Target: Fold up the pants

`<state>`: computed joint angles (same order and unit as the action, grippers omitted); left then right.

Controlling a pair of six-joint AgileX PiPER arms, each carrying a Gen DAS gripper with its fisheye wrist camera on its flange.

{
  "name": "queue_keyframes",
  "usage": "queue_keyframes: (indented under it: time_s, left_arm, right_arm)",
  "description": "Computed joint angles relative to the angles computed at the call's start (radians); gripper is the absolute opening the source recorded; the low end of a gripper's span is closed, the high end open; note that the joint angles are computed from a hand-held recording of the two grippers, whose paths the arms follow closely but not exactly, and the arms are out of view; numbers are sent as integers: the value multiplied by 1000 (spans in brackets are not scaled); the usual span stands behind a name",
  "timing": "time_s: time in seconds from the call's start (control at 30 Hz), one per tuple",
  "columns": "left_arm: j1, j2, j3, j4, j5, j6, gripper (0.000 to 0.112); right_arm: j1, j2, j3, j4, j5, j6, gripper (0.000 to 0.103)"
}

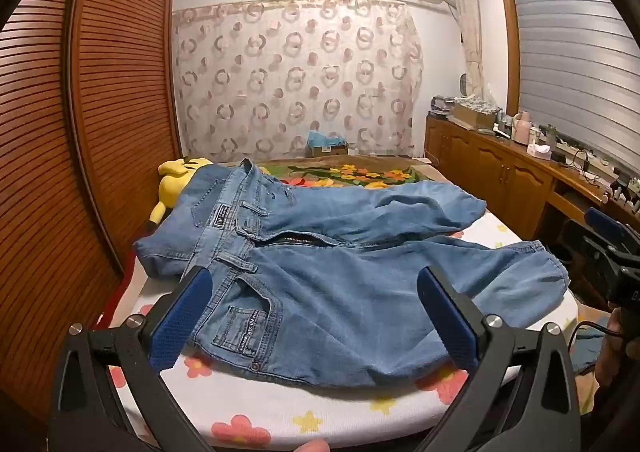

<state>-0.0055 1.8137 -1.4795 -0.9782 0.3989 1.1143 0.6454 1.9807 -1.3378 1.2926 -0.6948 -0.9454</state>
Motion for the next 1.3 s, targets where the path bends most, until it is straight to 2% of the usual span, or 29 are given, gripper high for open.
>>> queue_keyframes:
  time_s: [0.83,0.93,1.3]
  left_arm:
    - [-2,2,-3,7,-3,-17,102]
    - [0,12,-34,44,8,-58,102]
    - [20,3,-15,-22,1,-2,103]
  right_arm:
    - [10,-7,10,16,-17,-10,103]
    - [11,-5,7,19,-18,-14,103]
    - [12,-3,2,23,-20,-19,103]
